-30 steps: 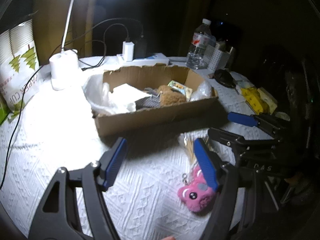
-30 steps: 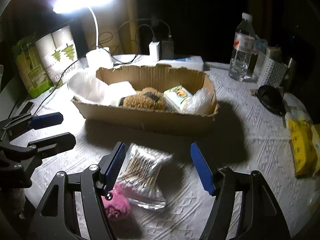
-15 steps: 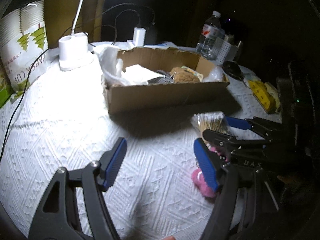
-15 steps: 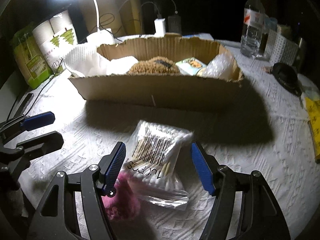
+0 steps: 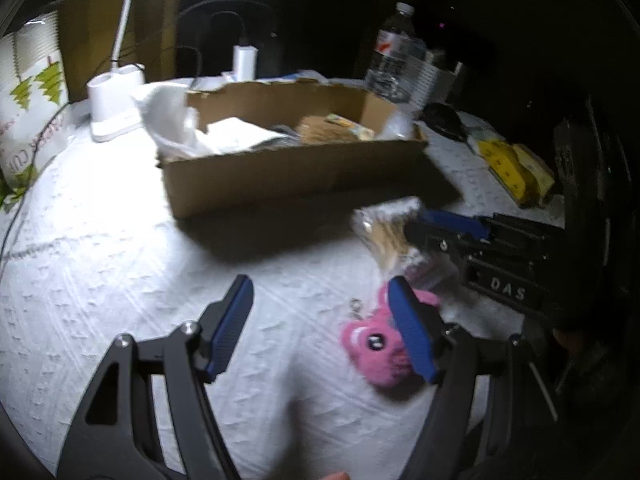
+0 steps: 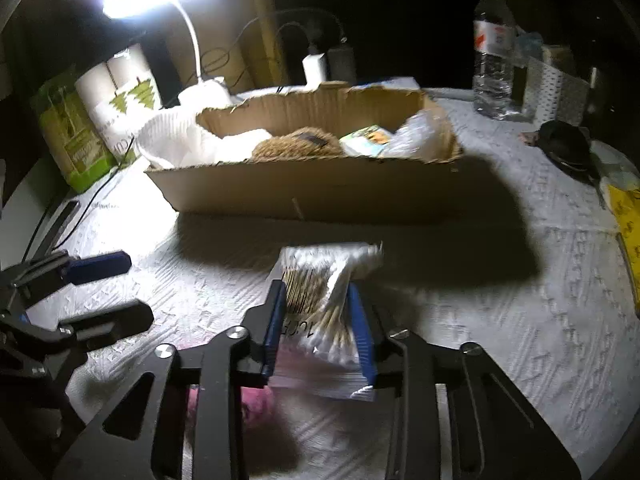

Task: Organize soft objects
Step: 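Grasp the pink plush with the left tool while the right tool grasps the cotton swab bag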

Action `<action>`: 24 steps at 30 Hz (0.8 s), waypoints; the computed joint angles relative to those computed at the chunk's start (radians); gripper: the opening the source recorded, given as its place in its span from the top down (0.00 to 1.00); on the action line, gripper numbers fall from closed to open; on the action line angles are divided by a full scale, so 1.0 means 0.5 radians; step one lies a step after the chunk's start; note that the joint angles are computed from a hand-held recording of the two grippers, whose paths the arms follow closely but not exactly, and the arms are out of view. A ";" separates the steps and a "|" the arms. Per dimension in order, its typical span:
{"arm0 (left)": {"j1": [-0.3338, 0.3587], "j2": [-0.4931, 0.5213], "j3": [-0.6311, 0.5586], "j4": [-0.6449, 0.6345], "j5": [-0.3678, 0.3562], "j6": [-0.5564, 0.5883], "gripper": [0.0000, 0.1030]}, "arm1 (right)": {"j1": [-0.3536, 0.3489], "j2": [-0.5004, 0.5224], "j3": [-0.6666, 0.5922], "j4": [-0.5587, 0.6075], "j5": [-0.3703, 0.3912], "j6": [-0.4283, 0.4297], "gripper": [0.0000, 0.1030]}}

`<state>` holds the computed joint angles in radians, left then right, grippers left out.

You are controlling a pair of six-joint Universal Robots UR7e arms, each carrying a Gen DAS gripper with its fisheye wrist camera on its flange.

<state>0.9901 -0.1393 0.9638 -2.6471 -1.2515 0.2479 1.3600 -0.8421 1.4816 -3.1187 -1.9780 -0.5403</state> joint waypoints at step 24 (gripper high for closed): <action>-0.048 0.127 -0.061 0.186 0.045 0.201 0.51 | -0.052 -0.082 0.080 0.054 0.069 0.082 0.45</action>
<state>0.9659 -0.0756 0.9331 -2.5542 -1.2289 0.3484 1.3338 -0.8833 1.5215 -3.0918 -1.9434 -0.4991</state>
